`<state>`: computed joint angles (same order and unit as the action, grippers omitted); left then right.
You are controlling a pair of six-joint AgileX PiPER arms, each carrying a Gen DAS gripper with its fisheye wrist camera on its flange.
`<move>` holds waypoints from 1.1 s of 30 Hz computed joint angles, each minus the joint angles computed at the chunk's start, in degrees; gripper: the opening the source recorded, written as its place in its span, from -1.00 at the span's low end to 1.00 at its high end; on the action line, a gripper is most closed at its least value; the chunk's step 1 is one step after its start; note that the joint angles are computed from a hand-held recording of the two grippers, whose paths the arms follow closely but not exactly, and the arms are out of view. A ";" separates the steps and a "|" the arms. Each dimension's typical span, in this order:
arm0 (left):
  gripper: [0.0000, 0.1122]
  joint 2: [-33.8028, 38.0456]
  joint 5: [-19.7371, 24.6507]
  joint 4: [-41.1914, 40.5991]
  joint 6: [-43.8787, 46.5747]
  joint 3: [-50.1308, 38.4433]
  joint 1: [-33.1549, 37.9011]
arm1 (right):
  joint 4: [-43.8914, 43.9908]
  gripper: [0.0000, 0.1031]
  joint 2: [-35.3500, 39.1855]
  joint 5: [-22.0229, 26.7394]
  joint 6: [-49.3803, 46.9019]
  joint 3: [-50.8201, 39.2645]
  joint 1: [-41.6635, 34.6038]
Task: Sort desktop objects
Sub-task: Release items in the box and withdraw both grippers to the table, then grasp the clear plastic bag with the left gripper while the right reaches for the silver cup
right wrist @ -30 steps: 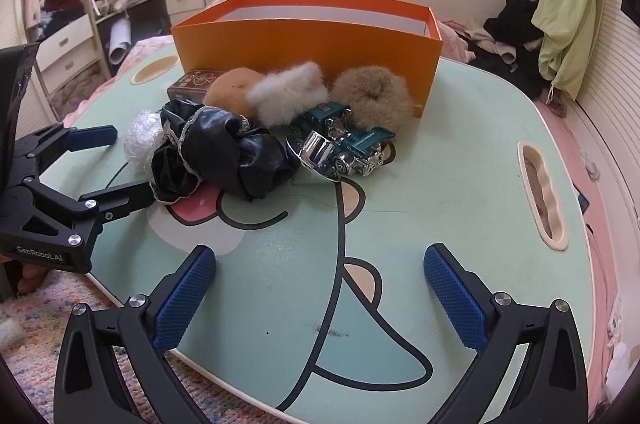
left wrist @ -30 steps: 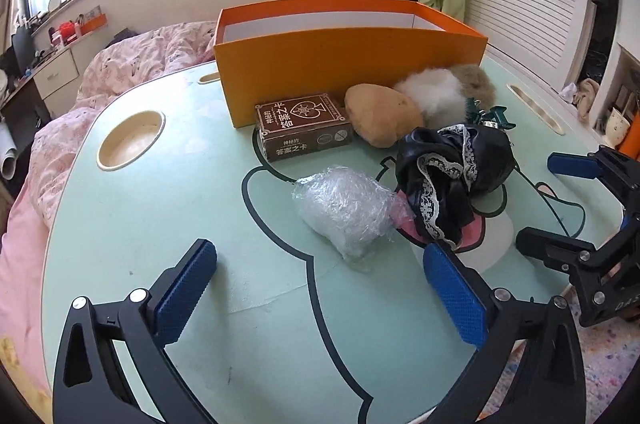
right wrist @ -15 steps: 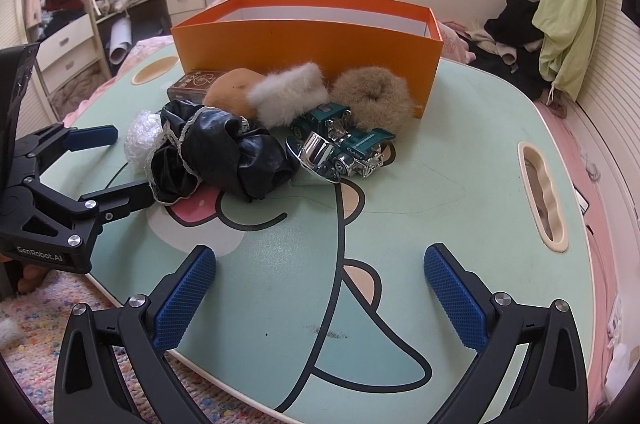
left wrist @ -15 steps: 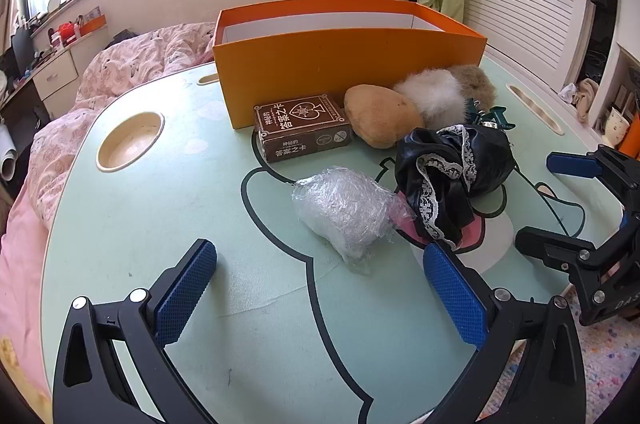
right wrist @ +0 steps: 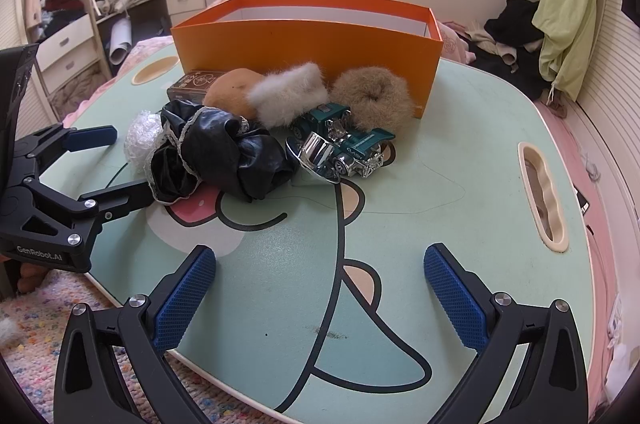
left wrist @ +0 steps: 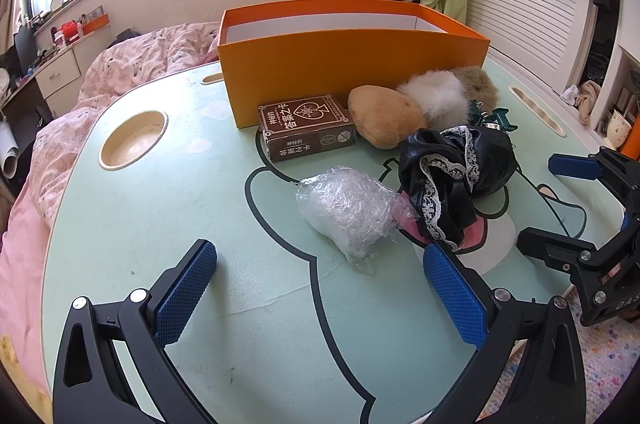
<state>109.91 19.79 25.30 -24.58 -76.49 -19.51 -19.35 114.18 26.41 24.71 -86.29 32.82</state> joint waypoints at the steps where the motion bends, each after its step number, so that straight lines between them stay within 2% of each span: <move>1: 0.83 0.01 0.16 0.03 -0.14 -0.17 0.09 | 0.00 1.00 0.00 0.00 0.00 0.00 0.00; 5: 0.83 -1.47 -1.80 -1.67 1.50 0.93 0.65 | -0.01 1.00 -0.04 -0.09 0.00 0.09 -0.01; 8: 0.83 -2.45 -3.28 -7.17 7.21 0.59 1.00 | -0.02 1.00 -0.04 -0.11 0.01 0.12 -0.01; 10: 0.83 -2.25 -3.35 -11.66 11.61 -0.88 1.42 | 0.01 1.00 -0.09 -0.16 -0.03 0.19 -0.04; 13: 0.70 -0.84 -0.87 -9.23 8.62 -4.32 1.32 | -0.04 1.00 -0.11 -0.17 0.02 0.23 -0.02; 17: 0.11 1.40 2.57 -23.17 20.04 -7.61 3.31 | -0.05 1.00 -0.12 -0.22 0.04 0.27 -0.02; 18: -0.08 2.10 3.78 -24.46 21.04 -8.36 3.64 | -0.11 1.00 -0.12 -0.25 0.10 0.32 0.00; 19: -0.16 2.45 4.10 -24.84 21.34 -8.16 3.84 | -0.11 1.00 -0.12 -0.25 0.10 0.32 0.00; 21: -0.35 0.98 1.31 -21.66 18.94 -4.88 3.46 | -0.17 1.00 -0.18 -0.27 0.13 0.38 0.01; 25: -0.38 -1.91 -2.58 -29.36 25.87 0.34 4.63 | -0.19 1.00 -0.26 -0.29 0.06 0.46 -0.02; 28: -0.38 -4.03 -5.55 -26.86 23.27 4.16 4.08 | -0.21 1.00 -0.31 -0.36 0.10 0.55 -0.02; 33: -0.38 -5.37 -7.30 -19.15 16.54 5.98 2.79 | -1.15 1.00 -0.37 -0.28 1.40 0.56 0.09</move>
